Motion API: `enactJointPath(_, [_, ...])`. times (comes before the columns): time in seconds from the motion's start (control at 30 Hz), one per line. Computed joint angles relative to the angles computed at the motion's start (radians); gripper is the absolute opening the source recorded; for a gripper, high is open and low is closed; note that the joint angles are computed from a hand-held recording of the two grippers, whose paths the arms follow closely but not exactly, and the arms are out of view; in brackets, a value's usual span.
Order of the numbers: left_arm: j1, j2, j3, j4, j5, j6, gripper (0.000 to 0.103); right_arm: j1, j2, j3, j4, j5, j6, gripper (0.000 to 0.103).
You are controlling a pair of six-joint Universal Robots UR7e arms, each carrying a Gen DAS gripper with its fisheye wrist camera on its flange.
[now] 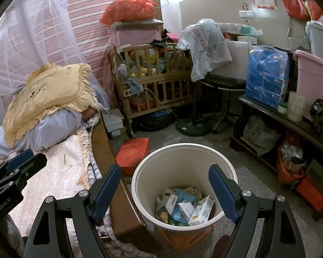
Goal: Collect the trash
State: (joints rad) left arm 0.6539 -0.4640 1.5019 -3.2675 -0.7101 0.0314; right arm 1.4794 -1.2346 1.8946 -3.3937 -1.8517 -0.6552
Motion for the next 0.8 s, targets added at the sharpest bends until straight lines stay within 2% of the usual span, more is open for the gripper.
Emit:
enactJointPath(0.5, [0.002, -0.012, 0.03, -0.012, 0.0, -0.015, 0.055, -0.007, -0.006, 0.011, 0.019, 0.001, -0.011, 0.082])
enactJointPath(0.63, [0.017, -0.05, 0.076, -0.018, -0.013, -0.048, 0.055, 0.012, 0.011, -0.017, 0.054, -0.013, -0.017, 0.082])
enactJointPath(0.8, [0.036, -0.114, 0.152, -0.042, 0.028, -0.075, 0.055, 0.047, 0.052, -0.046, 0.085, -0.029, -0.038, 0.082])
